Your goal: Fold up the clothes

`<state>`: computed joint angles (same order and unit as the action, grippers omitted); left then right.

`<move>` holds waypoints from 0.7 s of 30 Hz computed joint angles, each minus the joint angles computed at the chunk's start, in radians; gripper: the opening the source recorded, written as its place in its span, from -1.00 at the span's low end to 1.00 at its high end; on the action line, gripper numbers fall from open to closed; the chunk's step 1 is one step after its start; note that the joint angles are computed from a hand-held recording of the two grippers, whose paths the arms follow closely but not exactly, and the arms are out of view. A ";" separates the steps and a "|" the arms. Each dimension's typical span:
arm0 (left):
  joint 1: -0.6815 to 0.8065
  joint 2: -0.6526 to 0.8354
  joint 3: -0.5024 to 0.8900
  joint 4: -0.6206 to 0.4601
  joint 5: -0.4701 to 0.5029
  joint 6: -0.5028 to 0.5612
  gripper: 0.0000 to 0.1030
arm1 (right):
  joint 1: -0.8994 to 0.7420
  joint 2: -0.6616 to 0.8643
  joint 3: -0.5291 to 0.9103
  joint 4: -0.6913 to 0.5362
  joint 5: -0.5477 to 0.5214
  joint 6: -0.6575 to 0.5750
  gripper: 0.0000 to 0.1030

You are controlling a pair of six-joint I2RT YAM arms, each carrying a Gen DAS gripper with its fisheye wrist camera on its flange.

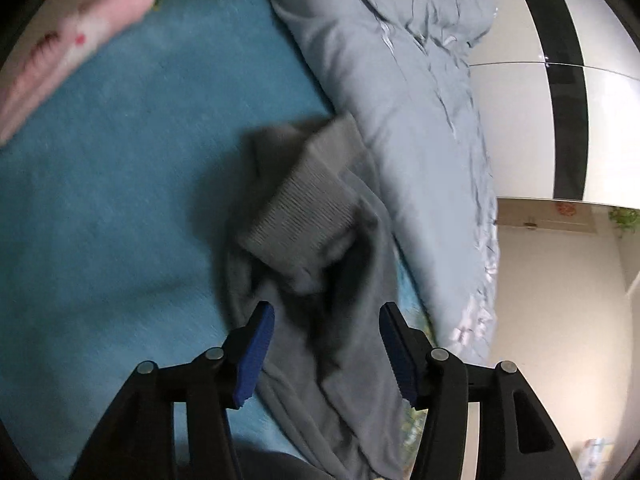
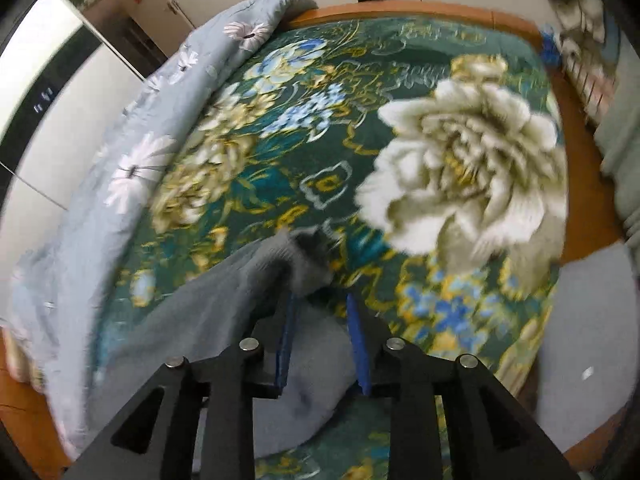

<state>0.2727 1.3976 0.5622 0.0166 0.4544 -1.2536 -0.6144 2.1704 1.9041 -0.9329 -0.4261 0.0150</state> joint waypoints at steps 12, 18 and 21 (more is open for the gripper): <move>-0.053 0.351 0.431 -0.228 -0.096 0.068 0.23 | 0.085 0.103 0.012 0.035 -0.144 0.181 -0.18; -0.070 0.516 0.749 -0.563 -0.161 0.175 -0.91 | 0.114 0.208 0.260 -0.109 -0.147 0.189 -0.90; -0.072 0.508 0.900 -0.607 -0.151 0.295 -0.91 | 0.129 0.221 0.416 -0.186 -0.178 0.150 -0.91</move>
<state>0.2011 1.9057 1.4620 -0.5905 0.3032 -0.9587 -0.4853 2.3914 2.3197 -1.1192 -0.6042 0.1645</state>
